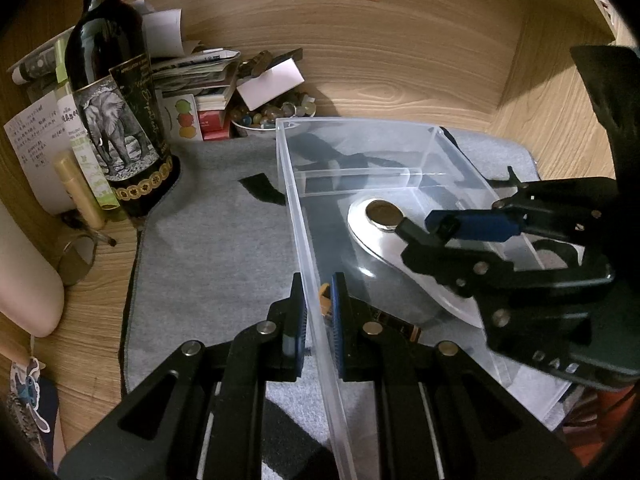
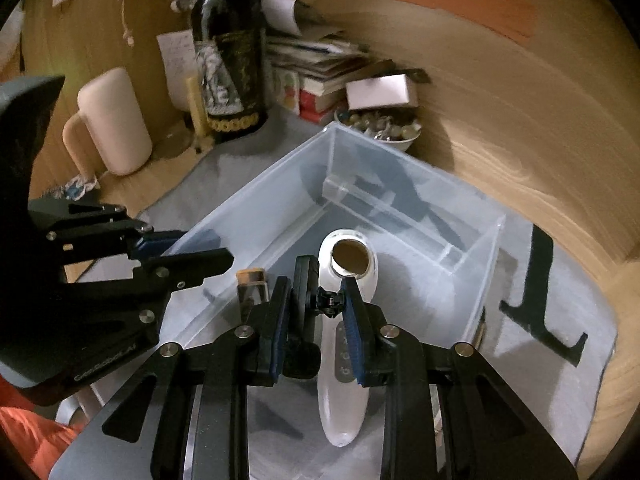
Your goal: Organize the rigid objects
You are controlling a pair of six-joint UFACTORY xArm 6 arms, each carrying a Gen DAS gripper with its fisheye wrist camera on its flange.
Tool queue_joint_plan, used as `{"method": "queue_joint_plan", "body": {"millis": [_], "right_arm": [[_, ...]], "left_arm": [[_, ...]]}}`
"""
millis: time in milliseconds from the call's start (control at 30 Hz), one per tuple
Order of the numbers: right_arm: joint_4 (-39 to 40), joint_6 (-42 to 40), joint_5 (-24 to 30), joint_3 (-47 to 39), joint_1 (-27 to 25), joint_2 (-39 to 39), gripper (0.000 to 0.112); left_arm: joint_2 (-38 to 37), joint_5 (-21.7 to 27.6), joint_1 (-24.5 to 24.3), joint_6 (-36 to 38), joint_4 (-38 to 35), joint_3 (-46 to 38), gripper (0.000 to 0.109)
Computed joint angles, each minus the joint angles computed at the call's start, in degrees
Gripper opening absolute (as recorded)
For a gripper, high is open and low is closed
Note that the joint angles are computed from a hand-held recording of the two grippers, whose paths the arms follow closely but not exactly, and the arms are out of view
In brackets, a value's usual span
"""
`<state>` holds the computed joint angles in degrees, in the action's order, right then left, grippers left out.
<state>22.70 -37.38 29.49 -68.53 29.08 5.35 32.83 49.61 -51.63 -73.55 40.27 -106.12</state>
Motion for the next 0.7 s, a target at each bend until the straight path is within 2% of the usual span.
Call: {"method": "queue_joint_plan", "body": {"millis": [133, 200, 267, 700], "right_arm": [[-1.31, 0.75, -0.02, 0.22, 0.19, -0.09, 0.025], [-1.45, 1.1, -0.57, 0.43, 0.08, -0.35, 0.041], [0.19, -0.1, -1.54, 1.23, -0.12, -1.19, 0.047], [0.9, 1.29, -7.18, 6.87, -4.3, -7.69, 0.05]], "left_arm": [[-0.13, -0.24, 0.03, -0.07, -0.01, 0.24, 0.011], [0.02, -0.06, 0.0, 0.05, 0.02, 0.02, 0.011], [0.06, -0.02, -0.01, 0.07, 0.04, -0.04, 0.011], [0.16, 0.24, -0.03, 0.21, 0.0, -0.21, 0.011]]}}
